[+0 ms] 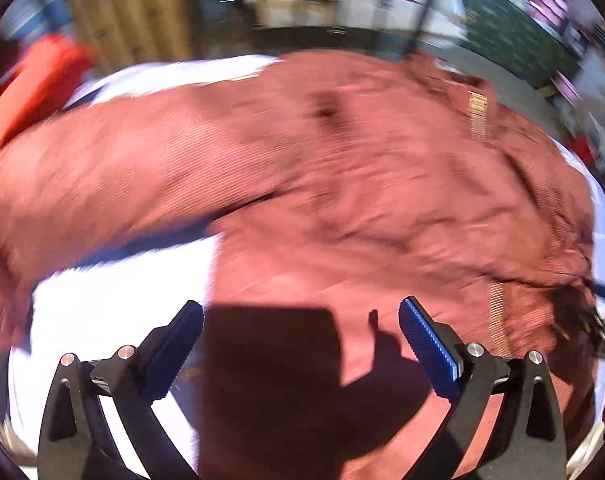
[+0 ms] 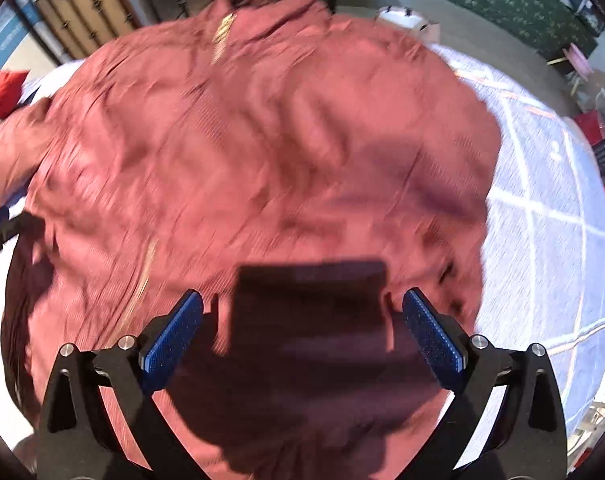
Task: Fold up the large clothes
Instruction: 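Grasp the other sleeve's buttoned cuff with the left gripper and lift it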
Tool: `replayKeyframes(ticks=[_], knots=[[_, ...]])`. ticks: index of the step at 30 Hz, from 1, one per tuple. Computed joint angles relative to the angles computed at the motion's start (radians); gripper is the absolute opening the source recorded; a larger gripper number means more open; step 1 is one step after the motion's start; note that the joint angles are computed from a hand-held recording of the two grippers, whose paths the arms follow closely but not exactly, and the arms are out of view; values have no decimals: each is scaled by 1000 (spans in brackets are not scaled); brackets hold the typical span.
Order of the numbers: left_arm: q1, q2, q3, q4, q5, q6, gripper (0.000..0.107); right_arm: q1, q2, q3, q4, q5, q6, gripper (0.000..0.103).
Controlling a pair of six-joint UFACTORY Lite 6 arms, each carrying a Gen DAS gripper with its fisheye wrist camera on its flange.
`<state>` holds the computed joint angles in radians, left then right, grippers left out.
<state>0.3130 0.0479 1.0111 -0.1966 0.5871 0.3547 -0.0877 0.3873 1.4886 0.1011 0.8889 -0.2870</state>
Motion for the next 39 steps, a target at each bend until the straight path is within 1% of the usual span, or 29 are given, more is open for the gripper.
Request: replayKeyframes(ticks=[1,2,3,5,7,9,12,14,15,18,20,21,23,25,28,31,34,37,39], knots=[[67,-9,-15,11,-28,10,95,7,-42,-58,13,-2,-15,98],[128,23,12,4,-22,39,95,-12,-95,-134,29,-13,-57,98],[218,14,2,16,-25,62,95,-2,-121,-184,38,-30,-68,98],[369,25,12,18,-32,121,93,30,-177,-242,38,-27,-74,98],[506,76,75,15,-18,165,92,64,-209,-263,30,-26,-61,98],[608,138,158,13,-10,196,91,79,-212,-255,41,-15,-55,98],[725,261,345,-28,27,253,86,111,-202,-209,45,3,-28,98],[752,330,464,-56,75,277,81,137,-202,-190,40,6,-8,98],[755,360,509,-71,95,292,79,152,-196,-174,36,8,3,98],[749,470,676,-96,171,340,71,183,-197,-150,25,19,33,98],[732,542,787,-96,225,336,60,196,-230,-177,21,19,53,98],[726,559,806,-96,234,333,56,201,-244,-190,19,19,61,98],[712,657,929,-90,286,314,38,212,-272,-212,14,21,84,98],[708,717,994,-78,316,300,29,209,-302,-241,15,26,97,98],[719,727,994,-96,327,326,11,191,-329,-278,11,26,99,98],[723,735,1027,-123,377,348,6,158,-360,-317,20,28,96,98],[708,658,975,-163,420,373,4,131,-368,-330,36,32,89,98],[677,576,972,-271,511,417,3,118,-360,-318,49,33,77,98],[641,537,1035,-343,607,420,3,111,-350,-303,63,35,61,98]])
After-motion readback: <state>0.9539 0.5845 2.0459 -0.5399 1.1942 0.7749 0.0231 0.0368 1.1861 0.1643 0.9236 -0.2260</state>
